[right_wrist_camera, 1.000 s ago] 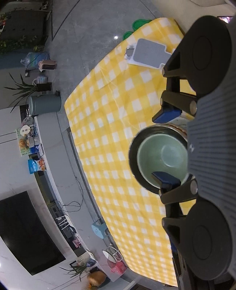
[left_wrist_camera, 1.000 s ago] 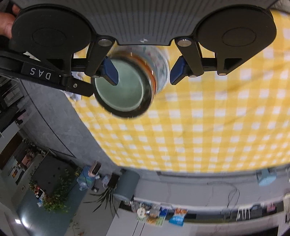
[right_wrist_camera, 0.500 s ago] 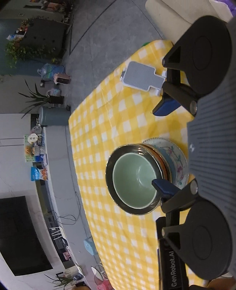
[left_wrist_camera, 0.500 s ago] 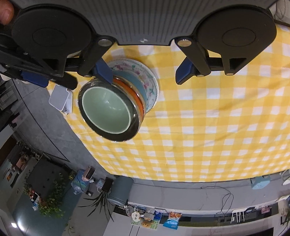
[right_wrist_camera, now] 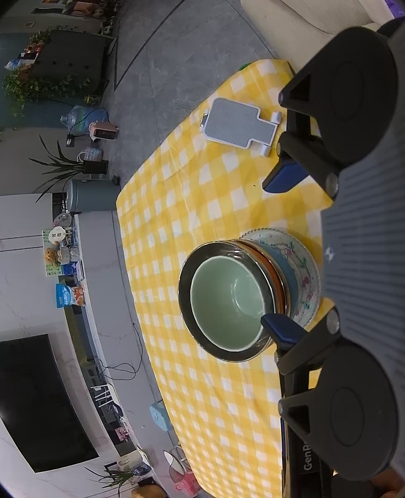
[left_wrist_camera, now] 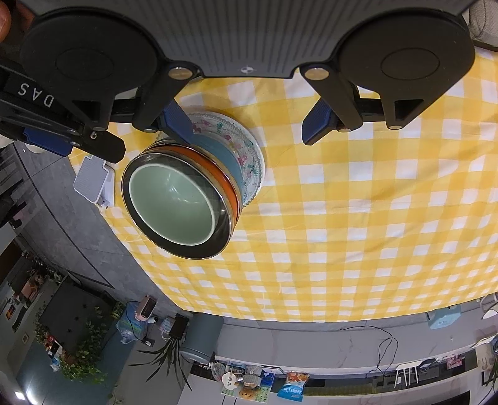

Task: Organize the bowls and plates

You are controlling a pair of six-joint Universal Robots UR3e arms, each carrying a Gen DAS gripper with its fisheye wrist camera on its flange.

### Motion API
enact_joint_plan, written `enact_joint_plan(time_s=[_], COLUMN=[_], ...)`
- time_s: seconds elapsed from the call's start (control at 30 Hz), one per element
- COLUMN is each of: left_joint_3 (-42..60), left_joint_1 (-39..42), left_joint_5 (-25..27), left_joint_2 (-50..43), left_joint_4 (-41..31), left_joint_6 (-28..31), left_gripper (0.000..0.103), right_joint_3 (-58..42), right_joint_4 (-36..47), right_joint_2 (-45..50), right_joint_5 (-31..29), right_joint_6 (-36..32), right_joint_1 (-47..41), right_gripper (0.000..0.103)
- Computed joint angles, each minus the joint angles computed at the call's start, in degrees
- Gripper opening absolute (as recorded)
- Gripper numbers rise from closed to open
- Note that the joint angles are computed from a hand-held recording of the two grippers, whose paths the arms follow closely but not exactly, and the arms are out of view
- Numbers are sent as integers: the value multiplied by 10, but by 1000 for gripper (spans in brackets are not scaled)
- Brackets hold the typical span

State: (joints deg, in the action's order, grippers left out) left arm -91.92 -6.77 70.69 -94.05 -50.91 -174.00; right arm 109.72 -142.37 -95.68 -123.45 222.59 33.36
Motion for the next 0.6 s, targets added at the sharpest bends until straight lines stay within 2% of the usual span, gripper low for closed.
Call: enact_joint_plan(time_s=[0.6], left_joint_3=[2], left_joint_1=[0], left_joint_5=[1], left_joint_2=[0], left_joint_4=[-3], left_joint_6=[-1], left_gripper=[93], right_joint_3=[2], right_joint_4=[-2], right_joint_2=[-1], right_joint_5=[1], right_joint_6=[-2], right_joint_1=[-1], right_gripper=[84])
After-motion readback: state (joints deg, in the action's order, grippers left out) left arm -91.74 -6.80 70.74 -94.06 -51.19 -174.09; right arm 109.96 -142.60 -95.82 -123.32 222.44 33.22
